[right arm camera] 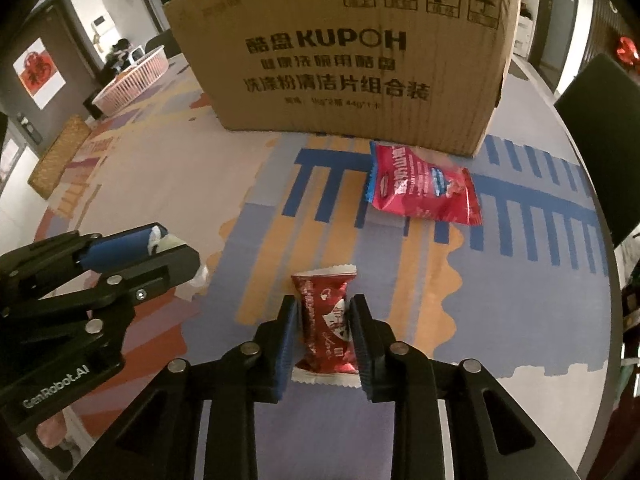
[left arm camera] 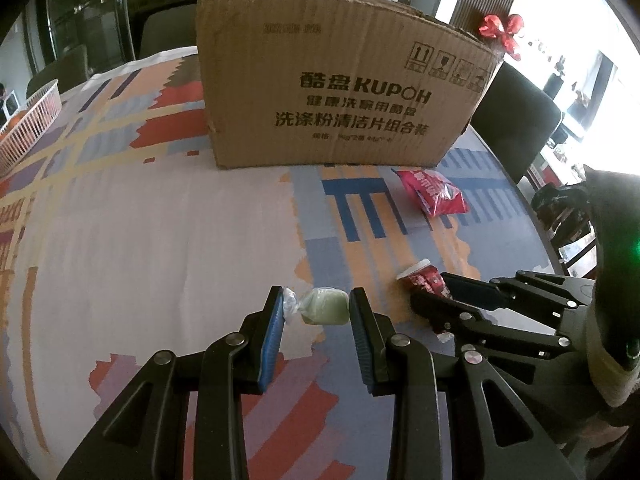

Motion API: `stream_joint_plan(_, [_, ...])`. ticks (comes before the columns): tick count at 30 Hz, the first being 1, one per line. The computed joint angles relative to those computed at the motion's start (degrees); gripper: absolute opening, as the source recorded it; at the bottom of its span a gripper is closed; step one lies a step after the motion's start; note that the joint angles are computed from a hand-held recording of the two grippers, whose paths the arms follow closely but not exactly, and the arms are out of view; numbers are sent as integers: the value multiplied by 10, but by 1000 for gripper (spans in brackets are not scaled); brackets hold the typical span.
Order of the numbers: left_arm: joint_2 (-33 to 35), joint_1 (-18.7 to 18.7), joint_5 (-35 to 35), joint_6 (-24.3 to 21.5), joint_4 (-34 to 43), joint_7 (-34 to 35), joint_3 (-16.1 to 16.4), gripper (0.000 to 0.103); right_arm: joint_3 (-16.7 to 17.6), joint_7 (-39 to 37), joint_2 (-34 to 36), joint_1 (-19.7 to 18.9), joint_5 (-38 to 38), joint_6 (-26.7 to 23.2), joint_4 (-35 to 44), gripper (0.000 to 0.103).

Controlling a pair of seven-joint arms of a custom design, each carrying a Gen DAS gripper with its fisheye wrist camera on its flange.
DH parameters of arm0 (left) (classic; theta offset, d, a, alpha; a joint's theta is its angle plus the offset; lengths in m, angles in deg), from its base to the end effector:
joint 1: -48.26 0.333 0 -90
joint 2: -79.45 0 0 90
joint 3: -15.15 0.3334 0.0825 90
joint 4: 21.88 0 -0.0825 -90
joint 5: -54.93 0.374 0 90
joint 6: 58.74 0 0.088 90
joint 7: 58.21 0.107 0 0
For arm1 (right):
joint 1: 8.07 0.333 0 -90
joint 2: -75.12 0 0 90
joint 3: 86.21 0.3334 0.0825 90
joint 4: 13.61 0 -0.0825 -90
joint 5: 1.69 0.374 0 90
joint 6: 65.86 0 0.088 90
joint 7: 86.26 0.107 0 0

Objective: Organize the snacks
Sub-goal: 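Carry the green candy and red packet over the box and release both inside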

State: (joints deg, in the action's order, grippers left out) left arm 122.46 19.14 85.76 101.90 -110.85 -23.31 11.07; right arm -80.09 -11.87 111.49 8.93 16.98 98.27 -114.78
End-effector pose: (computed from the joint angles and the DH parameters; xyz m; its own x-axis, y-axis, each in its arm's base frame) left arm 0.6167 -0.4190 0.2772 -0.0875 -0.9866 0.1376 -0.8603 0.0052 -0.5097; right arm 0.6565 0.2492 0.2750 0.3719 -0.9145 -0.1596 -0.8497 -0.2661 -0.4552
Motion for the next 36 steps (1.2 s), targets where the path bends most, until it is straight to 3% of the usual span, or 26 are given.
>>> stream_joint_plan(14, [-41,-25,63,35,-11,-52,45,33,37,-40,-51,-31,35,89,-34,23])
stream_joint_plan(23, [-54,-34,129,40,31,-91,72,33,60,-69,-73,-49,58,132,-13,23])
stream_joint_plan(36, [-31,-16,168,7,132,-72,65,33,52,-70,-58,-42,53,136,74,23])
